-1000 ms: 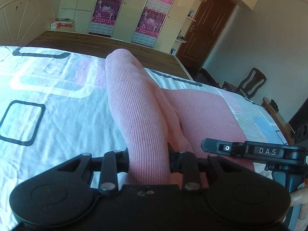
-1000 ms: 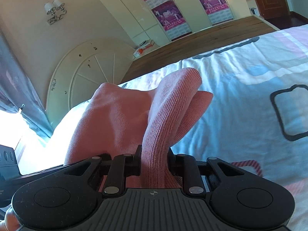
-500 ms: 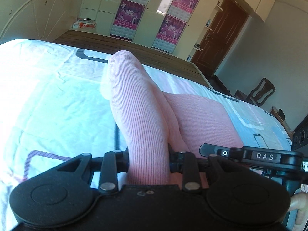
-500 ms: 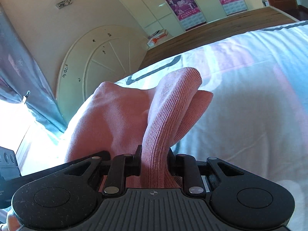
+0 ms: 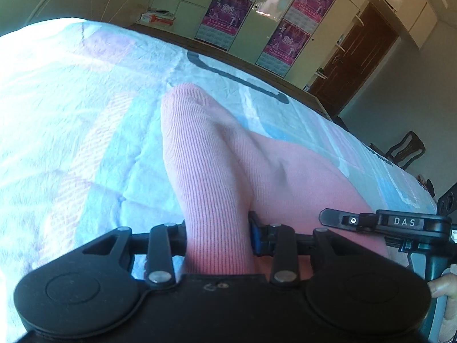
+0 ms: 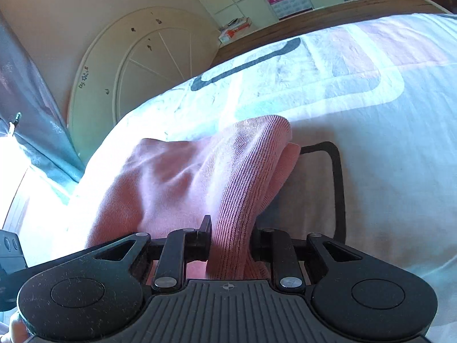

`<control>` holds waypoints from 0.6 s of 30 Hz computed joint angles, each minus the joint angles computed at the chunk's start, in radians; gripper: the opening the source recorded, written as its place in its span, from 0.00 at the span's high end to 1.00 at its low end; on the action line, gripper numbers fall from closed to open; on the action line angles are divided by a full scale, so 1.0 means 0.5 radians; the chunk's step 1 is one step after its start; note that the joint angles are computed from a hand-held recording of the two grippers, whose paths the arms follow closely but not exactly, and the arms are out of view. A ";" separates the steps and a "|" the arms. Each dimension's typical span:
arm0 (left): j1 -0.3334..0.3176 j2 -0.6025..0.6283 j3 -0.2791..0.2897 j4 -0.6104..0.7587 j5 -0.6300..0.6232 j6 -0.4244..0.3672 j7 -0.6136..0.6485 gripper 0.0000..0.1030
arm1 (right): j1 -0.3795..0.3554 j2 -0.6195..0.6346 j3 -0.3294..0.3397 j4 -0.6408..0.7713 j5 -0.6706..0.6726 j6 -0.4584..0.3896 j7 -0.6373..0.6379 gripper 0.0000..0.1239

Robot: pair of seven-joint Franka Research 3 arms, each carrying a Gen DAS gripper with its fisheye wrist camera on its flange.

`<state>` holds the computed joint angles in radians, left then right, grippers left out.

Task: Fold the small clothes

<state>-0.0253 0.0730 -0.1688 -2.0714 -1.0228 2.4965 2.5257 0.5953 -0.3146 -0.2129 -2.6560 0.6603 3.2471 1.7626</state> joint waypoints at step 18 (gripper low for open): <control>-0.051 0.109 -0.004 0.154 0.069 0.301 -0.254 0.46 | -0.075 0.150 -0.092 0.161 0.035 0.053 0.113 0.69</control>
<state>-0.0510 0.1277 -0.1706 -1.9945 -0.9881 2.6473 2.3986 0.5577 -0.2396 -0.2589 -2.5754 0.6778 3.2736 1.8190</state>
